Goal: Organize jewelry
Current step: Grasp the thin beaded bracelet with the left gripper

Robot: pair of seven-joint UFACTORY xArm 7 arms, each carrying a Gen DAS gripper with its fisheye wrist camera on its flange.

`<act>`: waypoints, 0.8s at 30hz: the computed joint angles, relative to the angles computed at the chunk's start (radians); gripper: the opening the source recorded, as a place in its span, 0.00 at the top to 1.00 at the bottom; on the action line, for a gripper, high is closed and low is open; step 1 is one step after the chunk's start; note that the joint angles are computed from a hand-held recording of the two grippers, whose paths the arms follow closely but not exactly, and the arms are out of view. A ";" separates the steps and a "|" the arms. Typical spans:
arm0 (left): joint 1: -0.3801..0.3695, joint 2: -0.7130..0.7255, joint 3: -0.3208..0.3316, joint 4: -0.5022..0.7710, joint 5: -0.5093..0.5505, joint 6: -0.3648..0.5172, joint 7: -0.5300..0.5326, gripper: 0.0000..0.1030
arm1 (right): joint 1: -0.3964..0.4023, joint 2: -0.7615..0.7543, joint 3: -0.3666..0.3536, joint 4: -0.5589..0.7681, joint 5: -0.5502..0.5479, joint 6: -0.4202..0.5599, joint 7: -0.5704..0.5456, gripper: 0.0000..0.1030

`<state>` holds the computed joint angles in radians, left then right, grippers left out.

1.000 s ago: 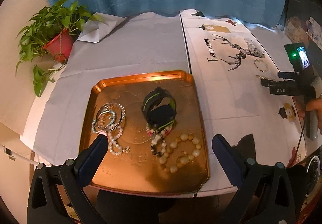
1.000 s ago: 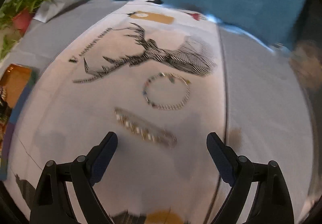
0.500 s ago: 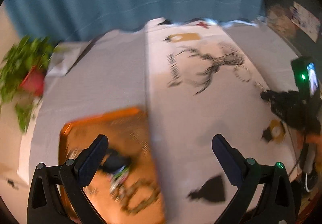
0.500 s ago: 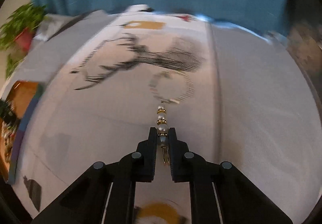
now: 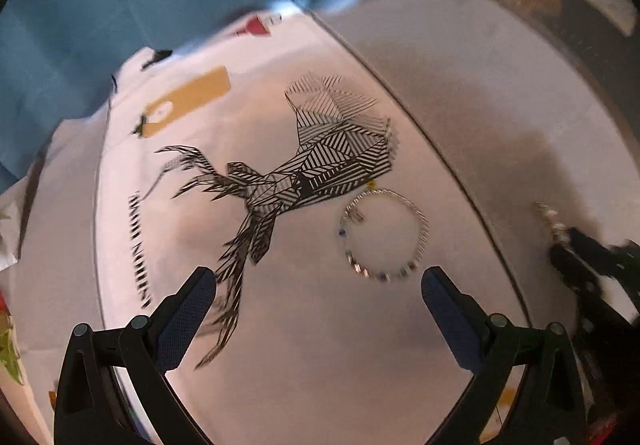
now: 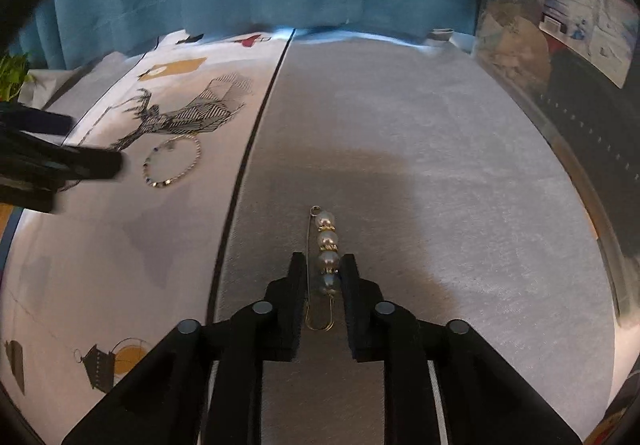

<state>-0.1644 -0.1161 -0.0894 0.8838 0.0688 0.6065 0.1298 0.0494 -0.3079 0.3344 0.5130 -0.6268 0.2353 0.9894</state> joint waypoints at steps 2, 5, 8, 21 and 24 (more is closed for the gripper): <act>0.002 0.052 0.000 0.035 0.000 0.008 -0.022 0.01 | -0.011 0.002 -0.006 -0.009 -0.002 -0.032 0.008 0.79; 0.008 0.089 0.020 0.065 -0.125 0.033 0.026 0.07 | -0.035 -0.010 0.012 -0.022 -0.019 -0.048 0.018 0.78; 0.017 0.093 0.026 0.060 -0.220 0.020 0.084 0.08 | -0.081 -0.012 0.047 -0.029 -0.053 -0.080 0.056 0.78; -0.013 -0.065 0.061 0.017 -0.433 0.097 0.318 0.99 | -0.005 -0.038 0.032 -0.017 -0.030 -0.032 0.062 0.89; -0.001 -0.168 0.089 -0.001 -0.467 0.132 0.342 0.99 | 0.027 -0.105 0.029 -0.037 0.020 0.004 0.041 0.89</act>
<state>-0.1656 -0.2836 -0.0005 0.8831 -0.3981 0.7384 0.4719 0.0763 -0.4130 0.3639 0.4760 -0.6067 0.2395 1.0304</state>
